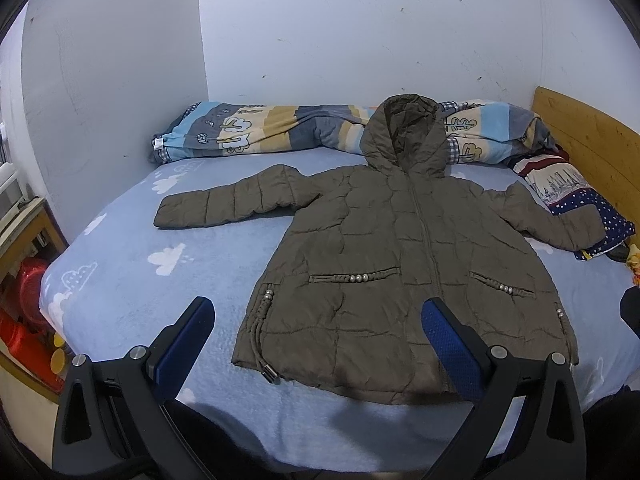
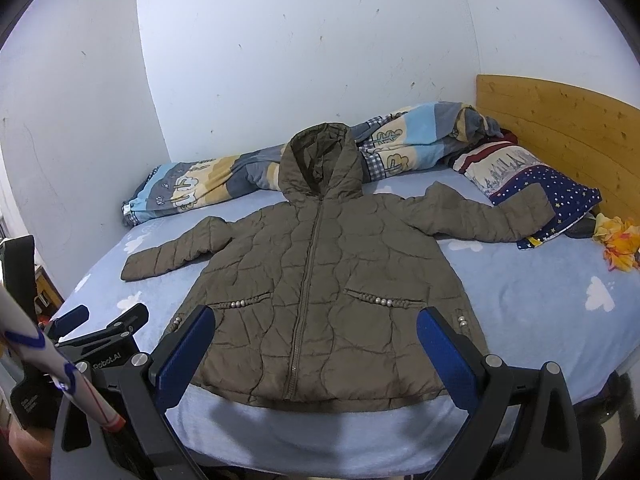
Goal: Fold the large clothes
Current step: 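Move the right gripper toward the sleeve cuff nearest it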
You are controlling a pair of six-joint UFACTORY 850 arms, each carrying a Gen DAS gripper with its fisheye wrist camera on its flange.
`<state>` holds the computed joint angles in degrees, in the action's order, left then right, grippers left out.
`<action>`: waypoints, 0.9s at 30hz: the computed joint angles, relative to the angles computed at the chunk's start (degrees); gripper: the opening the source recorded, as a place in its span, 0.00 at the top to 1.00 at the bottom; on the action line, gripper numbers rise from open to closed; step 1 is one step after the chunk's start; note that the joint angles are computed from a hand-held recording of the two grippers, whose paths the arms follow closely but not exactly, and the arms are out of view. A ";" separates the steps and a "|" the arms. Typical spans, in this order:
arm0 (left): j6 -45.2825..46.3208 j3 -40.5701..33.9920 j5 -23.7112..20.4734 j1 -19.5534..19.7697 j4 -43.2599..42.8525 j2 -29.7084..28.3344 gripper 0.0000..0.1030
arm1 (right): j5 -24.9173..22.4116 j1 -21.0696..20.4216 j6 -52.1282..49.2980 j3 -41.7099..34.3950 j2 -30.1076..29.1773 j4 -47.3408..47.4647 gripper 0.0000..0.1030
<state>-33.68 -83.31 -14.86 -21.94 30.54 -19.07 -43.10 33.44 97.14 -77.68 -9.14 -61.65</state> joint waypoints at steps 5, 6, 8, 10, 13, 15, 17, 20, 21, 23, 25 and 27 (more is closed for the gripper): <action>-0.09 0.00 -0.12 -0.02 0.62 -0.12 0.00 | 0.60 -0.18 0.31 0.66 0.37 0.05 0.00; -0.12 -0.06 -0.12 -0.06 0.74 -0.20 0.00 | 0.57 -0.30 0.51 0.79 0.41 0.05 0.00; 1.22 -0.86 -0.45 -0.16 -0.41 -0.75 0.00 | 0.33 -0.40 0.40 0.49 0.04 0.55 0.00; 2.34 -1.60 -0.28 -0.23 -1.29 -1.42 0.00 | 0.76 -1.07 0.32 0.77 0.14 1.48 0.00; 6.19 -4.15 -1.48 -0.58 -4.64 -3.58 0.00 | 0.86 -1.82 0.49 1.15 0.10 2.02 0.00; 7.16 -5.32 -2.12 -0.90 -5.50 -4.70 0.00 | 1.12 -2.51 0.09 1.37 -0.06 2.92 0.00; 8.44 -6.53 -2.20 -1.01 -6.62 -5.93 0.00 | 1.57 -3.44 -1.08 1.25 -0.39 4.41 0.00; 13.02 -9.62 -2.88 -1.14 -10.63 -8.39 0.00 | 2.92 -5.23 -2.21 1.28 -0.88 6.53 0.00; 17.52 -11.94 -3.10 -0.97 -14.92 -9.99 0.00 | 3.31 -5.84 -2.52 1.33 -1.00 7.07 0.00; 21.68 -16.75 -3.77 -0.96 -18.39 -13.10 0.00 | 4.07 -6.95 -3.26 1.38 -1.08 7.51 0.00; 28.95 -25.41 -5.82 -0.76 -25.22 -18.57 0.00 | 6.51 -9.24 -2.99 2.05 -0.58 8.76 0.00; 34.27 -33.23 -5.48 -0.69 -29.17 -23.97 0.00 | 9.28 -11.78 -0.98 3.25 0.26 8.96 0.00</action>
<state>0.59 -116.53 -20.33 -22.63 1.37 -43.04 -33.83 21.66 96.17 -74.43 -8.87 -52.69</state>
